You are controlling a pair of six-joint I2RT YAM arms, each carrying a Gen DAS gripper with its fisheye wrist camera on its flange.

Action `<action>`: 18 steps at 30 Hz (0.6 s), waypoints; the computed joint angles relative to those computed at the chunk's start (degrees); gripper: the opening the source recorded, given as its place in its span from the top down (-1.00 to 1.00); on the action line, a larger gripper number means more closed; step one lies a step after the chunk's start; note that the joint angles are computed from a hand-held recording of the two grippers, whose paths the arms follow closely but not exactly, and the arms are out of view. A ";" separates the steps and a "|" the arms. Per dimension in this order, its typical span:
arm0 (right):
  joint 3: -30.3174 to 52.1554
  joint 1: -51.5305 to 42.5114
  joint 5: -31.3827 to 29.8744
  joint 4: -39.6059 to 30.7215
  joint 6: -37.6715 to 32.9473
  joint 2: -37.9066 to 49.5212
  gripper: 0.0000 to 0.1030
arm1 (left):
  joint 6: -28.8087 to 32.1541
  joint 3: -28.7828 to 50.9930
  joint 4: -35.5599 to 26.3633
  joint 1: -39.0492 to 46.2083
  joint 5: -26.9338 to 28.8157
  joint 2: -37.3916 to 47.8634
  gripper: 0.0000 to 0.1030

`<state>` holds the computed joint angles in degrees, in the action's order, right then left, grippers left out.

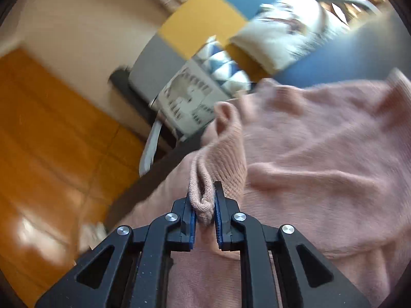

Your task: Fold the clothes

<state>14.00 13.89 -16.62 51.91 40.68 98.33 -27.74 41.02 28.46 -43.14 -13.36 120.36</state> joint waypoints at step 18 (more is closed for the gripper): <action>-10.49 -33.29 -10.88 -24.97 -21.69 -24.65 0.56 | -11.41 5.69 -1.12 3.49 17.93 -1.26 -0.72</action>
